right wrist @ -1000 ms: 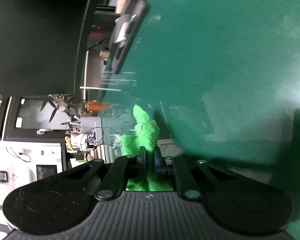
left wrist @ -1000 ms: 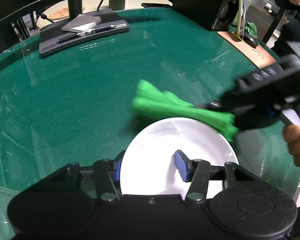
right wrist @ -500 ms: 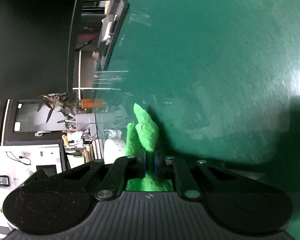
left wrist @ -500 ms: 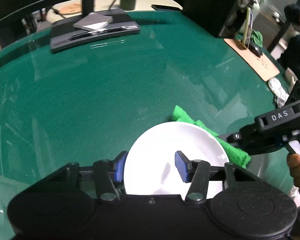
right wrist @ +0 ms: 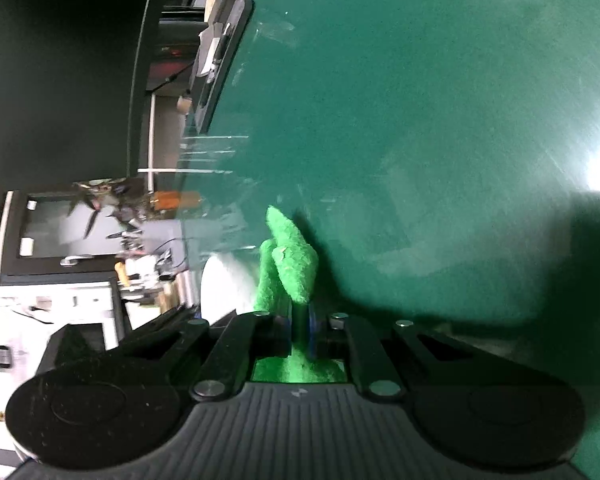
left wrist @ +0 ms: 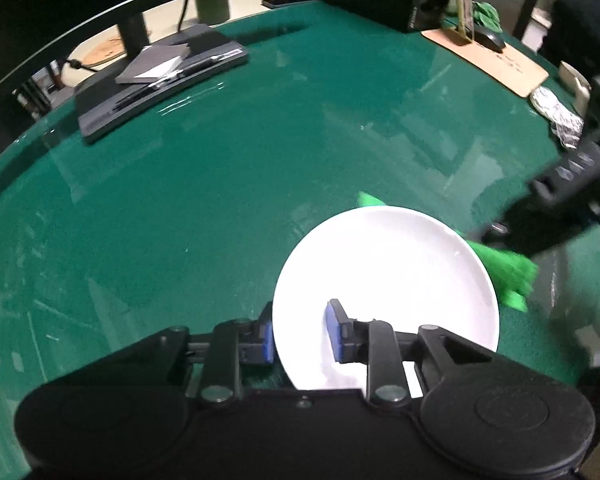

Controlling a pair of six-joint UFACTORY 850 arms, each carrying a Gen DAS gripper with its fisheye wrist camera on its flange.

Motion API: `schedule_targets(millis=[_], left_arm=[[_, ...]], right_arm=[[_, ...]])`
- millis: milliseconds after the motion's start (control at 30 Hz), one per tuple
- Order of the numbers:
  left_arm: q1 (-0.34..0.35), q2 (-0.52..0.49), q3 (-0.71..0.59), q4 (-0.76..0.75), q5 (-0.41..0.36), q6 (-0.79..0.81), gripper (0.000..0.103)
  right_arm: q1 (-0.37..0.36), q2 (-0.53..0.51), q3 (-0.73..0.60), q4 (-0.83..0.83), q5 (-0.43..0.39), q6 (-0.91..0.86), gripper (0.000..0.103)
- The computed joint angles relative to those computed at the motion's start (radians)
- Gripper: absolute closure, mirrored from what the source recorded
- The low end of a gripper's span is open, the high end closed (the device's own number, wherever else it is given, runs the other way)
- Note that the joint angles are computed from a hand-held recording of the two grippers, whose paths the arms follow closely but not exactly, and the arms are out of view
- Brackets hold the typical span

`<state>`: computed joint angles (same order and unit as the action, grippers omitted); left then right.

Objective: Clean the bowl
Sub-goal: 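Rub the cloth back and forth over the bowl with the right gripper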

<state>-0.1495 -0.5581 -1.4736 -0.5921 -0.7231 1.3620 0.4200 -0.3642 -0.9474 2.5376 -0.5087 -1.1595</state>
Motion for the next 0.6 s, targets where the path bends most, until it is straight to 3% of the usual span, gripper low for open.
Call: schedule_targets(millis=[167, 300, 433, 600], left_arm=[[-0.003, 0.005, 0.007, 0.007, 0.006, 0.012, 0.076], [-0.003, -0.006, -0.007, -0.002, -0.015, 0.06, 0.074], [-0.002, -0.019, -0.022, -0.015, -0.04, 0.132, 0.074], [-0.007, -0.025, -0.032, 0.0, -0.047, 0.132, 0.074]], right_arm=[[-0.008, -0.039, -0.04, 0.05, -0.027, -0.059, 0.094], [-0.003, 0.01, 0.032, 0.006, -0.059, -0.016, 0.094], [0.011, 0.032, 0.053, 0.005, -0.037, -0.008, 0.094], [0.001, -0.027, -0.028, 0.033, -0.018, -0.053, 0.094]])
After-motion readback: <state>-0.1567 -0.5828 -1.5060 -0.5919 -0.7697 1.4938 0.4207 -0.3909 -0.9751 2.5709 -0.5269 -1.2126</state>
